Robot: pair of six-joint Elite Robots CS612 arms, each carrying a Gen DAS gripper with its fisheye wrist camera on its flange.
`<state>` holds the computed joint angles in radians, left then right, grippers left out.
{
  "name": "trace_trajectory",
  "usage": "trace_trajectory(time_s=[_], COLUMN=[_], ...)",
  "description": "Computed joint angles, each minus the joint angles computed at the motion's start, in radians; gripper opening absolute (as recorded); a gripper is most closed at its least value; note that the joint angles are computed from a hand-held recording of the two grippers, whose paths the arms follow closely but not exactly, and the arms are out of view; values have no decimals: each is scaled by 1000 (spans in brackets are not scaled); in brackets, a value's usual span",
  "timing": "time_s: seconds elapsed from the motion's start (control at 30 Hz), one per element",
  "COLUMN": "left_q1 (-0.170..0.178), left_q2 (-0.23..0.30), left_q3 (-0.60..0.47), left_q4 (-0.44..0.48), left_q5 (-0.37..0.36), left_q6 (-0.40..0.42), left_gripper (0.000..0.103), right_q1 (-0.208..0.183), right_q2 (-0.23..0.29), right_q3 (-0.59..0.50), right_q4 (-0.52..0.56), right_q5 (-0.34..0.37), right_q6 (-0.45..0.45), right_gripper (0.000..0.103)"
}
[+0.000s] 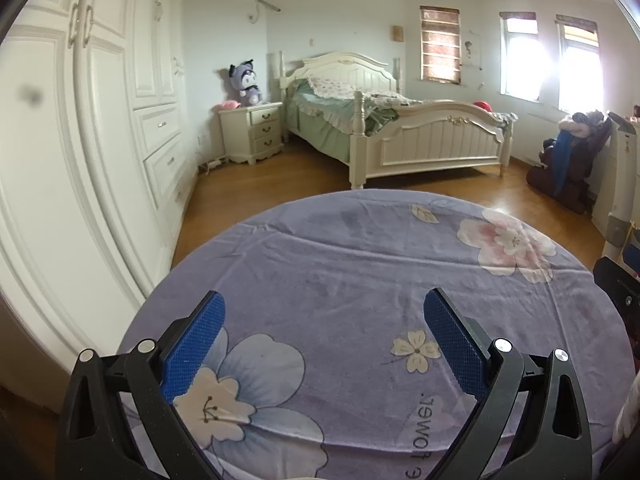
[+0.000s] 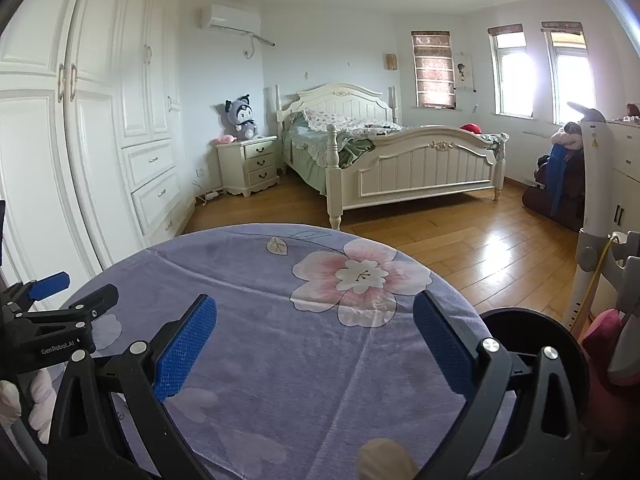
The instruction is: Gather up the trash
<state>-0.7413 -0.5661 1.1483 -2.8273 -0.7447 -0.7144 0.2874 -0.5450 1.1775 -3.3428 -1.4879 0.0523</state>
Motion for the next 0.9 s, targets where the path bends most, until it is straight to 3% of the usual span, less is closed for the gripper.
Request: trace_trajectory(time_s=[0.9], left_q1=[4], left_q2=[-12], left_q3=[31], left_q4=[-47], left_q5=[-15], left_q6=[7], left_gripper=[98], right_q1=[2], right_q2=[-5], right_q3=[2], right_q4=[9], right_q5=[0], right_q6=[-22], right_gripper=[98])
